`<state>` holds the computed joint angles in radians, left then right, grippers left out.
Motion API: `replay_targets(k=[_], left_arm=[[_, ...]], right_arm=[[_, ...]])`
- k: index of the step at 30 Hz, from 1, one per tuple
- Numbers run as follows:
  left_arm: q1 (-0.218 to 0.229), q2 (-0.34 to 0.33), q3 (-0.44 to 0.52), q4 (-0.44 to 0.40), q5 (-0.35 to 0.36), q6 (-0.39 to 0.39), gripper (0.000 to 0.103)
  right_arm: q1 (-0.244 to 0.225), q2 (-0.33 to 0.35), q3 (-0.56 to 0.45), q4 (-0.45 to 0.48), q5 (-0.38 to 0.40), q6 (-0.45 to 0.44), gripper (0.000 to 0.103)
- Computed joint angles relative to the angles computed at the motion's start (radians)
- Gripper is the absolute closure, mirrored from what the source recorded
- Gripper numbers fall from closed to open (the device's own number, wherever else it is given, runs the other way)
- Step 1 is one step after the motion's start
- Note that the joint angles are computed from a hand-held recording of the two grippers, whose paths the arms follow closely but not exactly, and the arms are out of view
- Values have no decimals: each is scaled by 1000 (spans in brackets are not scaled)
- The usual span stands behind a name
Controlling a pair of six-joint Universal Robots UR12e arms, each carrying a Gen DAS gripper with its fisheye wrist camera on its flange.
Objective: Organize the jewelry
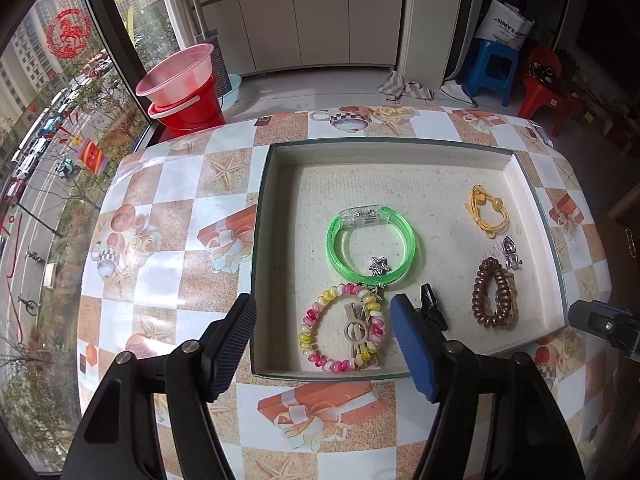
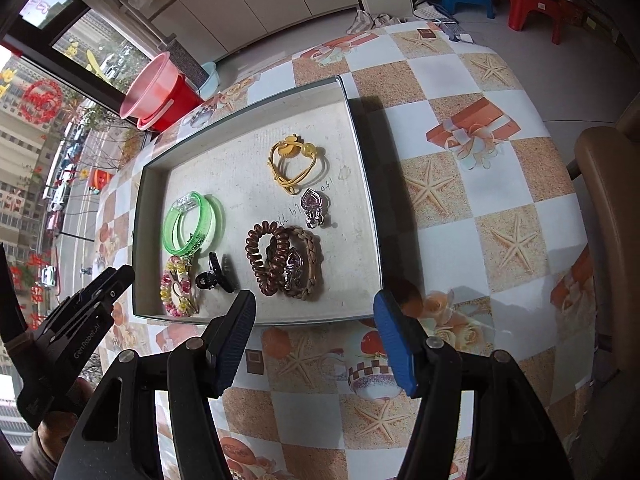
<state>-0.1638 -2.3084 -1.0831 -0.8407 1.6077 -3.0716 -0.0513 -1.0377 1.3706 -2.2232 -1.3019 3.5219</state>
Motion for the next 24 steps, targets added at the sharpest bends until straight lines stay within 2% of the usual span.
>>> replay_targets(k=[1,4,7,12,13,18,19,20,22,24], left_arm=[[-1,6,-11,25,10,-2,0],[3,20,-32,27,-8,-2,0],[0,39,-66,41,14,2,0],[-2,82,-137,66,34,8,0],[-2,92,-152,70,34,6,0],[4,138,-229,104,28,-5,0],[6,147,-245,117,24,-7,0],[8,158,-264,133,21,-8,0],[11,176,-297,162,19,-10,0],[14,192,-326,185,21,-9,0]], right_arm=[[1,-2,1,1,-3,-3,38],[6,-8,6,3,-12,-20,38],[13,-14,12,9,-18,-40,38],[27,-28,34,8,-21,-56,31],[30,-32,41,4,-26,-57,19],[48,-69,115,-110,-59,-34,17],[51,-76,129,-133,-69,-30,6],[57,-84,146,-163,-85,-26,0],[68,-100,181,-232,-122,-28,0],[79,-114,205,-263,-144,-39,0]])
